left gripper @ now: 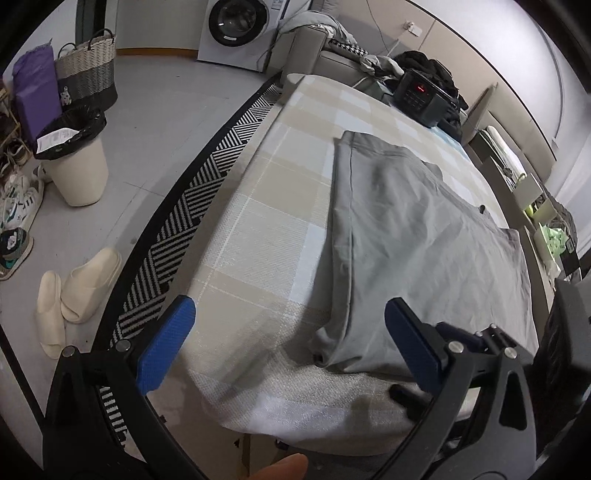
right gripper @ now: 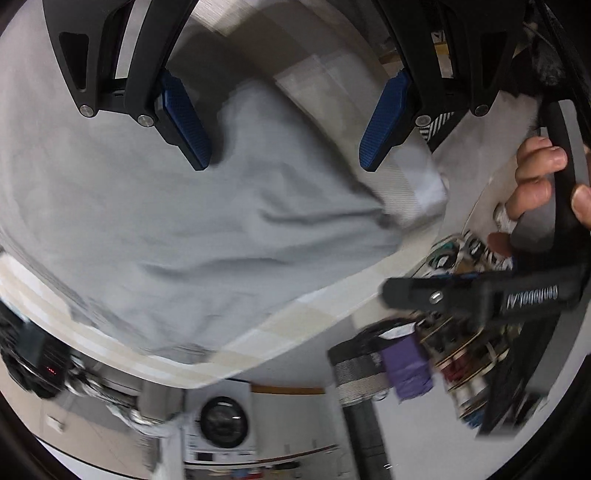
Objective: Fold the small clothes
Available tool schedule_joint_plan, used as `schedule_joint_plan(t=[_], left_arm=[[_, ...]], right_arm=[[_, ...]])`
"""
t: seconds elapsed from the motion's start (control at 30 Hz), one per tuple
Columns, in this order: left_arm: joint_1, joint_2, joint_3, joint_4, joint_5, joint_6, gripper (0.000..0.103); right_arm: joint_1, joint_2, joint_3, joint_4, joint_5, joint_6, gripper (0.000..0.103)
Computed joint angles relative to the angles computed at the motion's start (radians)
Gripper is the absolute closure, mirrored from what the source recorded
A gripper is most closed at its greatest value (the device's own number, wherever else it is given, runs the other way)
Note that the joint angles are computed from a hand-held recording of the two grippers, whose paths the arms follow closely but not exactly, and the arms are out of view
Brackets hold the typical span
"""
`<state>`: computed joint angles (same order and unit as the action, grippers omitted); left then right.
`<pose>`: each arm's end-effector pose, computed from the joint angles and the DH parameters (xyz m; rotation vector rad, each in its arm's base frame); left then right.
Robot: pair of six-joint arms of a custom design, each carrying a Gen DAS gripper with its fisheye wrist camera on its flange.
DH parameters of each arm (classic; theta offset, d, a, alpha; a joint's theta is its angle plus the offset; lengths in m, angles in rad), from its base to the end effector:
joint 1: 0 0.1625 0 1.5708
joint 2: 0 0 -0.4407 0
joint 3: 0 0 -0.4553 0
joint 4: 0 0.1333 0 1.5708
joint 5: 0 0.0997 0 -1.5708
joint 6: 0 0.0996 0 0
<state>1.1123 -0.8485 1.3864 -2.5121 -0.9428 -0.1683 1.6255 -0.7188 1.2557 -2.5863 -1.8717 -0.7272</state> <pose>-0.1846 -0.8074 0.2249 0.2023 2.5625 -0.7557 0.1504 -0.8483 0.1813 0.9240 -2.5005 0.4803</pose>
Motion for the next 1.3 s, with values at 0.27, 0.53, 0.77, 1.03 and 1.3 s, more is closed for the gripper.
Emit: schedule_joint_plan(t=[0.27, 0.53, 0.77, 1.03, 1.3], left_arm=[[0.015, -0.001, -0.006, 0.004, 0.016, -0.059, 0.001], [0.023, -0.009, -0.003, -0.010, 0.027, -0.078, 0.001], [0.028, -0.025, 0.012, -0.033, 0.043, -0.095, 0.001], [0.029, -0.011, 0.005, -0.011, 0.031, -0.095, 0.001], [0.031, -0.001, 0.000, -0.002, 0.025, -0.106, 0.001]], right_arm=[[0.033, 0.072, -0.046, -0.034, -0.033, -0.058, 0.018], [0.042, 0.081, -0.039, -0.014, 0.037, -0.103, 0.019], [-0.021, 0.051, -0.145, 0.433, 0.344, -0.002, 0.025], [0.001, 0.029, -0.087, 0.175, 0.150, 0.013, 0.031], [0.034, 0.082, -0.045, -0.093, -0.012, -0.206, 0.047]])
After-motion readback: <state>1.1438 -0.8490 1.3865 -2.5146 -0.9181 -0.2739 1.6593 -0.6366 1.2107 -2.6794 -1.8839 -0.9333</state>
